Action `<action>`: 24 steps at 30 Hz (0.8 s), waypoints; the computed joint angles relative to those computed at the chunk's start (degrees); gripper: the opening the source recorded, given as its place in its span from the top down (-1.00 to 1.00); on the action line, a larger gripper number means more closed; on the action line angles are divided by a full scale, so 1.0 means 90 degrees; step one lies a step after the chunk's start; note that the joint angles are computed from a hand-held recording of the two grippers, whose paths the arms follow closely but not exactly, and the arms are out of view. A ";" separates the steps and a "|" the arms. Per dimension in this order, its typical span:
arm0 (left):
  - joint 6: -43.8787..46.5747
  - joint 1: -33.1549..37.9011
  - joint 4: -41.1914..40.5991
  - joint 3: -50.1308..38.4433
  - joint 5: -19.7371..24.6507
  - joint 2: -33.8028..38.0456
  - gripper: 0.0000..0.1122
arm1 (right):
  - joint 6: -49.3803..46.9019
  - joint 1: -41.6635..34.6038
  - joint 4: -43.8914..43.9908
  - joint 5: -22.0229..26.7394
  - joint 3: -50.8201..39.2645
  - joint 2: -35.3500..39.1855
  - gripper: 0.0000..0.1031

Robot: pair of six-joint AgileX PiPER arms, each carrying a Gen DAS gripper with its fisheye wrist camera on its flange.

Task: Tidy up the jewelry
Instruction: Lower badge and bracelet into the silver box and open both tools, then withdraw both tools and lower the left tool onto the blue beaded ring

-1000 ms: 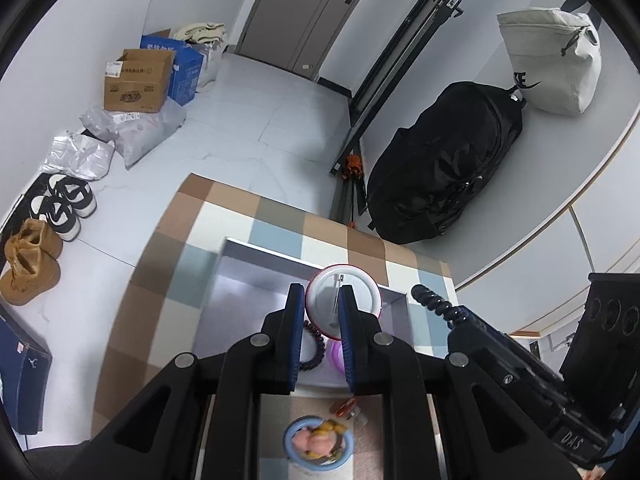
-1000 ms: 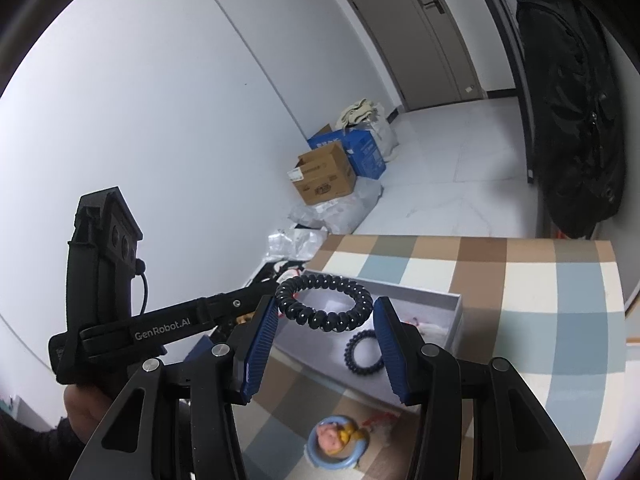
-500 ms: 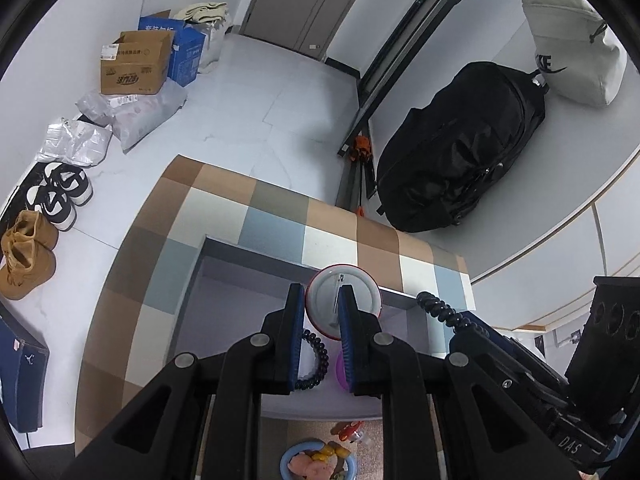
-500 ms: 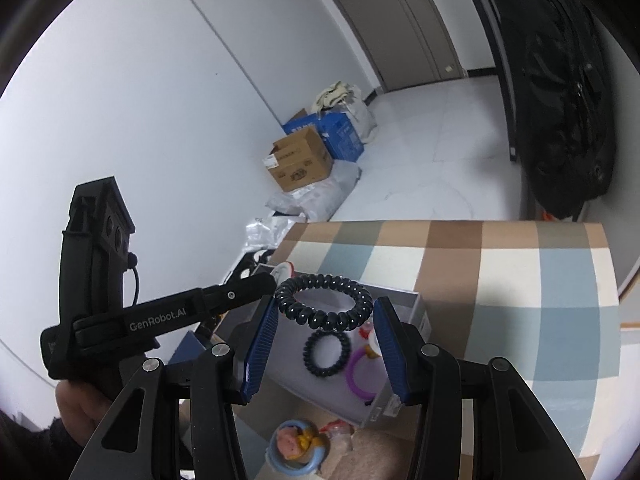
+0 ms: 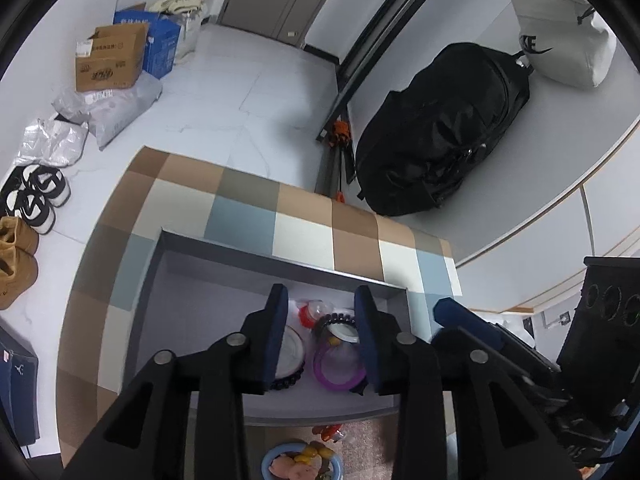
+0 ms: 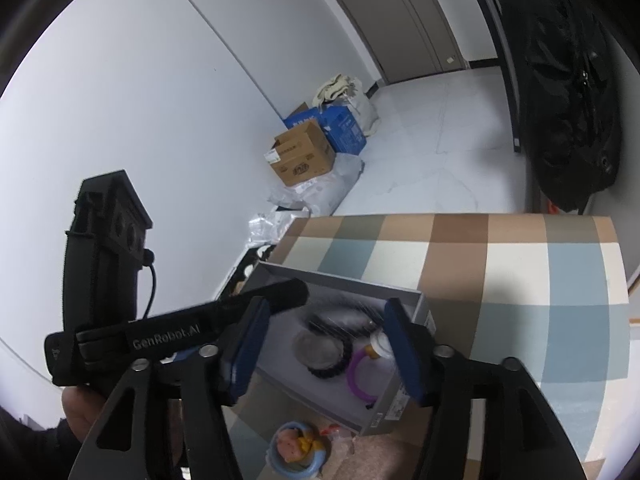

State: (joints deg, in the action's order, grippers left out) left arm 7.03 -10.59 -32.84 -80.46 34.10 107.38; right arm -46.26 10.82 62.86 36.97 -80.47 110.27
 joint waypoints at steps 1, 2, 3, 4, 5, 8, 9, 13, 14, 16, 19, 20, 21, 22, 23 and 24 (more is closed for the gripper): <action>-0.0067 0.0002 0.0061 -0.0007 0.0027 -0.0011 0.38 | -0.0092 -0.0011 0.0095 -0.0010 0.0046 -0.0037 -0.30; -0.0050 0.0019 0.0020 0.0013 0.0021 -0.0023 0.36 | -0.0111 -0.0007 0.0123 -0.0039 0.0072 -0.0064 -0.35; 0.0020 0.0045 -0.0074 0.0065 -0.0005 -0.0060 0.36 | -0.0161 -0.0007 0.0175 -0.0097 0.0137 -0.0111 -0.41; 0.0002 0.0054 -0.0064 0.0104 -0.0026 -0.0098 0.35 | -0.0167 -0.0011 0.0182 -0.0124 0.0164 -0.0133 -0.41; -0.0063 0.0048 0.0008 0.0121 -0.0043 -0.0118 0.34 | -0.0159 -0.0020 0.0178 -0.0126 0.0185 -0.0148 -0.41; -0.0209 0.0020 0.0203 0.0186 -0.0074 -0.0199 0.33 | -0.0046 -0.0035 0.0105 -0.0141 0.0203 -0.0157 -0.42; -0.0214 0.0020 0.0225 0.0214 -0.0087 -0.0220 0.33 | -0.0044 -0.0038 0.0109 -0.0154 0.0230 -0.0175 -0.45; -0.0307 -0.0007 0.0416 0.0351 -0.0184 -0.0329 0.32 | -0.0103 -0.0046 0.0143 -0.0254 0.0395 -0.0321 -0.48; -0.0324 -0.0008 0.0445 0.0379 -0.0192 -0.0350 0.32 | -0.0104 -0.0041 0.0146 -0.0273 0.0411 -0.0336 -0.49; -0.0344 -0.0007 0.0482 0.0426 -0.0193 -0.0386 0.32 | -0.0144 -0.0032 0.0201 -0.0321 0.0468 -0.0381 -0.51; -0.0334 -0.0008 0.0560 0.0573 -0.0264 -0.0516 0.32 | -0.0233 -0.0043 0.0273 -0.0380 0.0583 -0.0481 -0.54; -0.0407 -0.0026 0.0681 0.0612 -0.0299 -0.0568 0.32 | -0.0263 -0.0045 0.0301 -0.0417 0.0633 -0.0529 -0.54; -0.0413 -0.0027 0.0727 0.0666 -0.0337 -0.0611 0.32 | -0.0274 -0.0050 0.0318 -0.0443 0.0670 -0.0566 -0.56; -0.0415 -0.0024 0.0763 0.0705 -0.0361 -0.0650 0.32 | -0.0291 -0.0062 0.0340 -0.0459 0.0717 -0.0614 -0.57; -0.0431 -0.0017 0.0813 0.0743 -0.0375 -0.0687 0.32 | -0.0310 -0.0072 0.0363 -0.0478 0.0765 -0.0666 -0.59; -0.0427 0.0001 0.0840 0.0815 -0.0394 -0.0740 0.32 | -0.0333 -0.0077 0.0395 -0.0525 0.0823 -0.0718 -0.62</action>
State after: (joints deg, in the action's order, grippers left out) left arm 3.18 -10.58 -25.28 -73.13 30.55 100.72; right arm -49.26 10.12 66.41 32.24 -73.07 103.80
